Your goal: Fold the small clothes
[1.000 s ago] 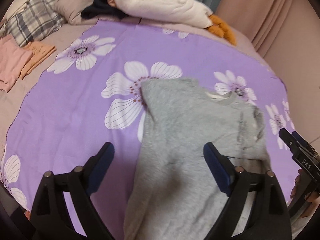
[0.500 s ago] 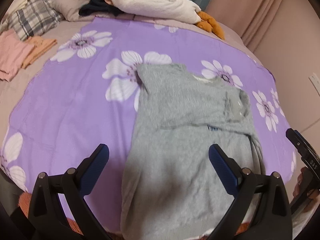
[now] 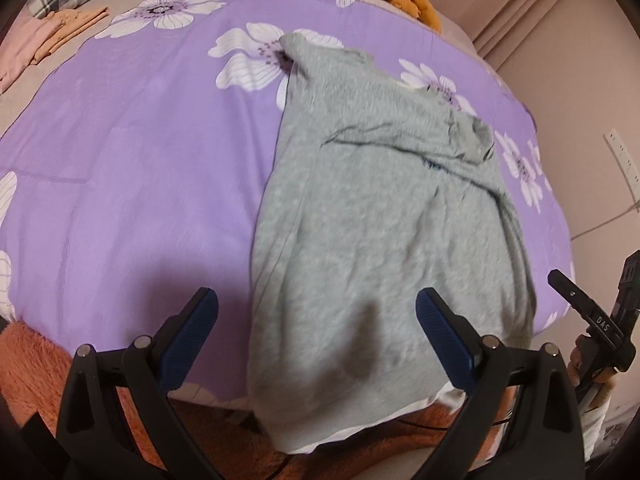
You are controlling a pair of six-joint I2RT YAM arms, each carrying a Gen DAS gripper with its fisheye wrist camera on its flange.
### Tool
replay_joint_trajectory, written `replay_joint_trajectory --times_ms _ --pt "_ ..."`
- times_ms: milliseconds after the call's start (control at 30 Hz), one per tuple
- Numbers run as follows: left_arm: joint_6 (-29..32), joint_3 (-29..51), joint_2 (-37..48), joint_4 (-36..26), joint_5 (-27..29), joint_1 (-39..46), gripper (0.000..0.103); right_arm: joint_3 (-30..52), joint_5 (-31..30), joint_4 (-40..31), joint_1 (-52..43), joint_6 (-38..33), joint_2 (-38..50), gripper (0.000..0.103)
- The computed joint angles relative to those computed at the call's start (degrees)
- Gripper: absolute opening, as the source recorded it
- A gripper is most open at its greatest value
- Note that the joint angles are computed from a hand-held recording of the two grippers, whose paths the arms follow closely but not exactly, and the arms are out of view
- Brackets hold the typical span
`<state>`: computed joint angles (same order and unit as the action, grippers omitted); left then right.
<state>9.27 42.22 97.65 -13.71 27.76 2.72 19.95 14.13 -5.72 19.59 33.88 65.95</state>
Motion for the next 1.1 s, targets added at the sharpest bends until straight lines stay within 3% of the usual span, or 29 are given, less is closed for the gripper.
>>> replay_joint_trajectory --times_ms 267,467,567,667,733,767,800,833,900,933,967,1000,1100 --pt "3.7 -1.0 2.5 -5.0 5.4 2.8 0.094 -5.1 0.1 -6.4 1.3 5.9 -6.7 0.090" --pt "5.3 -2.0 2.9 -5.5 3.5 3.8 0.094 -7.1 -0.2 -11.0 0.1 7.1 -9.5 0.086" --pt "7.6 -3.2 2.6 -4.8 3.8 3.3 0.094 -8.7 -4.7 -9.6 -2.6 6.9 -8.4 0.073" --pt "7.2 -5.3 2.5 -2.0 2.7 2.4 0.094 -9.5 -6.4 -7.1 -3.3 6.4 -4.9 0.069" --pt "6.6 -6.5 2.5 -0.3 2.7 2.1 0.093 -10.7 -9.7 -3.9 -5.1 4.8 -4.0 0.061" --pt "6.2 -7.4 1.9 0.9 2.0 1.6 0.090 -11.0 -11.4 -2.8 -6.2 4.2 -3.3 0.060" --pt "6.3 -7.7 1.7 1.2 1.3 1.5 0.080 -11.2 -12.5 -1.9 -6.9 4.2 -2.6 0.058" --pt "6.7 -8.0 1.4 1.2 0.4 1.0 0.075 -11.1 -11.9 -1.9 -6.1 4.5 -2.4 0.053" --pt "6.6 -8.3 1.0 2.0 -1.3 0.6 0.053 -10.7 -11.0 -2.5 -4.1 4.0 -3.1 0.039" --pt "6.5 -7.9 1.2 1.4 -0.8 1.5 0.047 -10.4 -11.0 -3.0 -3.0 3.7 -4.2 0.028" --pt "6.9 -6.7 2.0 -0.5 1.9 3.0 0.030 -10.5 -11.8 -2.9 -2.7 3.4 -5.1 0.025" --pt "6.8 -5.9 2.5 -1.4 3.7 3.7 0.023 -10.5 -13.4 -2.4 -2.9 2.9 -5.8 0.024" --pt "7.2 -4.2 1.3 -3.8 7.2 4.7 0.017 -9.0 -16.7 -3.2 -3.4 1.6 -8.7 0.023"
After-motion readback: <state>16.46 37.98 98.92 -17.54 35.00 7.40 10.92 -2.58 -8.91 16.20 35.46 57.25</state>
